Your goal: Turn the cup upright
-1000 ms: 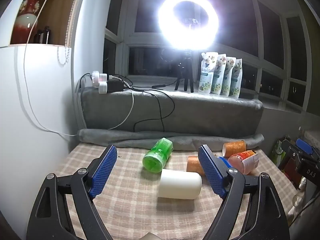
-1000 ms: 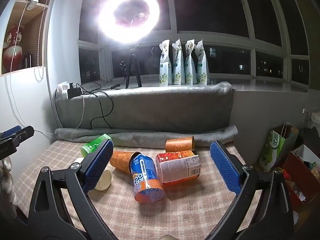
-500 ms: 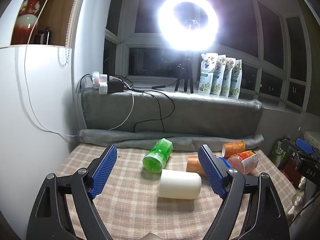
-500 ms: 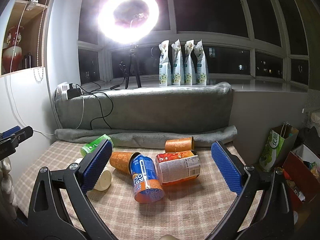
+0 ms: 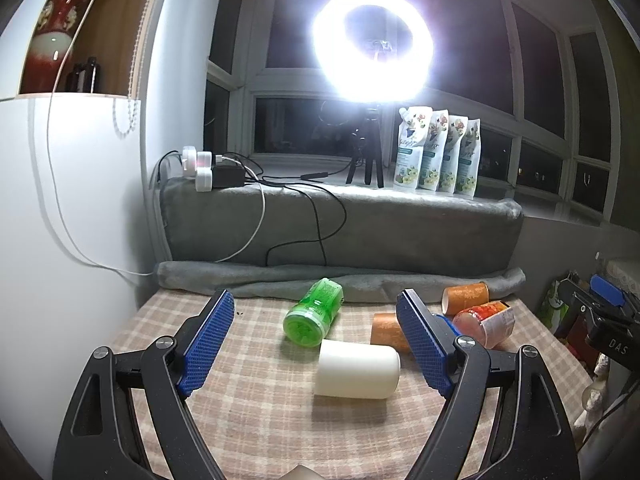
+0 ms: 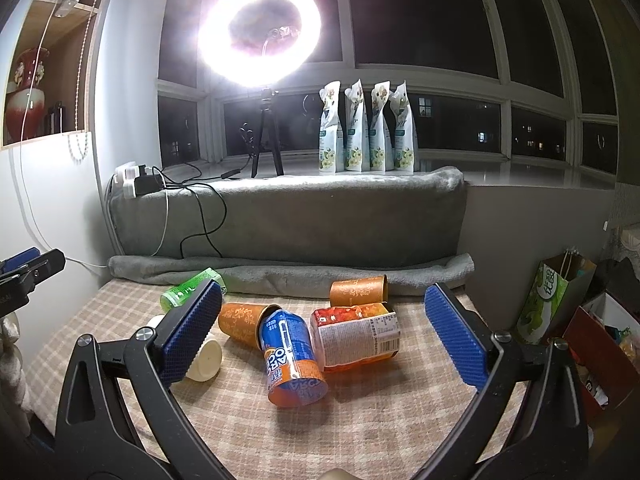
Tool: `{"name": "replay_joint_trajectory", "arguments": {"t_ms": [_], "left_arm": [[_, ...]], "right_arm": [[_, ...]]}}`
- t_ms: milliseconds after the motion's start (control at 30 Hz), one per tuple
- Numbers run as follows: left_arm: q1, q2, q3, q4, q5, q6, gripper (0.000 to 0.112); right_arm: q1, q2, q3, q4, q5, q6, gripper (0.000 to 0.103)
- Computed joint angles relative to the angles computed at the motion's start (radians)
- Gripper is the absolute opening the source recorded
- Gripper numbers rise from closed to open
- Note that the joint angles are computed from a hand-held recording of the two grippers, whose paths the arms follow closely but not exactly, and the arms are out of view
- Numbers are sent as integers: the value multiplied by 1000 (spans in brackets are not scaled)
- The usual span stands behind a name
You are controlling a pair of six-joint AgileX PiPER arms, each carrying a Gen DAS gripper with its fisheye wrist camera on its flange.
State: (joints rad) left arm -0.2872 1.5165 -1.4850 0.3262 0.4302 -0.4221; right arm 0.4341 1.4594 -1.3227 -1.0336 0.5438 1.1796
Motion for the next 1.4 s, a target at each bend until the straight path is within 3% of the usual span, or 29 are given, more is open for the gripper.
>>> {"name": "replay_joint_trajectory", "arguments": {"t_ms": [1400], "left_arm": [[-7,-1,24,8,-20,-1,83]], "right_arm": [[6,42,-12,-3,-18,11,103]]}}
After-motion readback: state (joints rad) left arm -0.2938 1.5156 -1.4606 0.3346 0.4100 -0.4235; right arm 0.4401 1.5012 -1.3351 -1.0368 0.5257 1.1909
